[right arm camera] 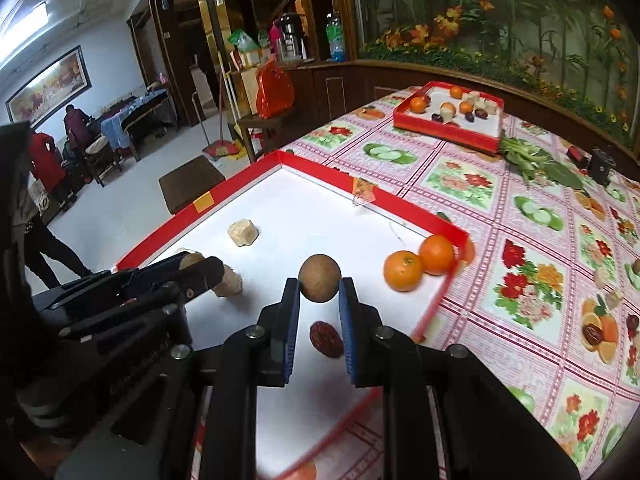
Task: Organize fruits
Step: 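Open the left tool to drop its ball while the right tool releases its ball, then grasp a red date with the left tool while the right tool grasps a beige ball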
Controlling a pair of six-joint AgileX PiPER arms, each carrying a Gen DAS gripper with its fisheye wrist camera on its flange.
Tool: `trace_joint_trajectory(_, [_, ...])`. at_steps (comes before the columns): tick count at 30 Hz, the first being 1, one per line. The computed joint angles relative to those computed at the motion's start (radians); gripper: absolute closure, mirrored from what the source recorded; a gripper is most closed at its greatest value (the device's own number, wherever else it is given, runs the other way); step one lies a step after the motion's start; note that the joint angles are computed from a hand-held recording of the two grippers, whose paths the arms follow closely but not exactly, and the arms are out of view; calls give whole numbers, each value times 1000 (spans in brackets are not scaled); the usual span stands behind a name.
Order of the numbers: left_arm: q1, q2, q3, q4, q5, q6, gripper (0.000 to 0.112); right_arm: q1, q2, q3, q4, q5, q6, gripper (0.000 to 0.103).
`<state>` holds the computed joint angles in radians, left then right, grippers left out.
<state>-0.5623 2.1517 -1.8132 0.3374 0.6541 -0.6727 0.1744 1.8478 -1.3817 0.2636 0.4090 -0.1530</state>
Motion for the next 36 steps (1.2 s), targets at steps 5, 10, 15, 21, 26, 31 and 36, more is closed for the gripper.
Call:
trace_joint_trajectory(5, [-11,-2,14,-4,13,24,91,0,69,-75,-26,43,23,81])
trace_joint_trajectory(10, [-16,29,-24,-8,64,38,90,-15,119,-123,-24,79,12,81])
trace_joint_trajectory(15, [-21,31,-26,12,79,20,90,-21,156,-167,-28,109,7,81])
trace_joint_trajectory(21, [-18,39,-38,27,102,-7,74,-22,201,-238,-14,160,-10,81])
trace_joint_trajectory(26, [-11,28,-24,31,106,-40,32,-16,244,-310,-35,220,2,80])
trace_joint_trajectory(31, [-24,-21,12,119,92,-168,32,-14,247,-322,-59,245,33,53])
trace_joint_trajectory(36, [-74,-81,70,300,58,-394,30,-31,142,-210,-20,162,3,48])
